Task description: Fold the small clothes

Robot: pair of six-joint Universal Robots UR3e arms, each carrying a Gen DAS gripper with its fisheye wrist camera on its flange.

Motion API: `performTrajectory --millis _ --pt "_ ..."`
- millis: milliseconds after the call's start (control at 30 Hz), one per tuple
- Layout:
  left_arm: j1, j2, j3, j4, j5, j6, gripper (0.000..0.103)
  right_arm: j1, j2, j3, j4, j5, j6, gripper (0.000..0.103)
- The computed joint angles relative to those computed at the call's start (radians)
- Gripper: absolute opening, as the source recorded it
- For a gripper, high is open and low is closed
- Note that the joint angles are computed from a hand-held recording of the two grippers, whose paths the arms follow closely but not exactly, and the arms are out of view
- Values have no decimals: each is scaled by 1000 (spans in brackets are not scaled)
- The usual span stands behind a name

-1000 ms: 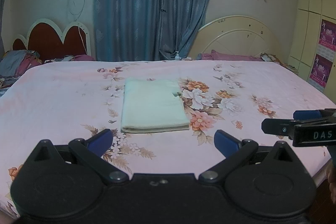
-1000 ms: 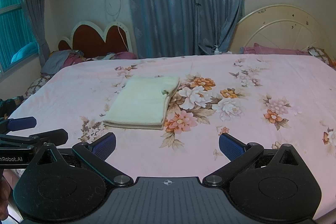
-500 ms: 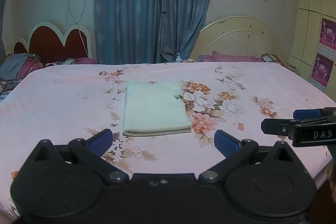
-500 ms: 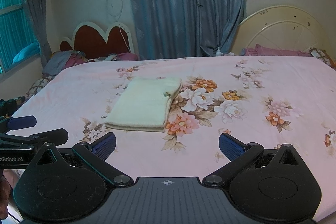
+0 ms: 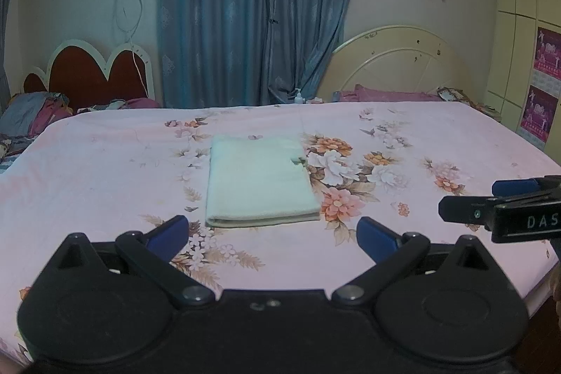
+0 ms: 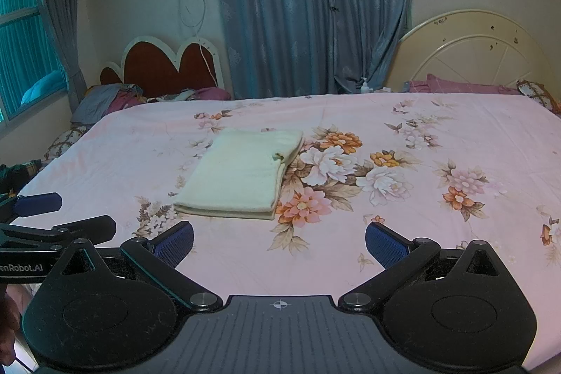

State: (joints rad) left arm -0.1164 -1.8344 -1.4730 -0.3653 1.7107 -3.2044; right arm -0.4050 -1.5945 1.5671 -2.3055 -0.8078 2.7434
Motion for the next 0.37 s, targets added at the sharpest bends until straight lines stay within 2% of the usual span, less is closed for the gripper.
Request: performTrajectory --millis 267,367 --pt "-4 -1 -19 33 14 9 98 -9 -3 9 7 11 -19 103" --pt "-7 5 -27 36 14 2 102 -22 -11 22 17 21 -39 103"
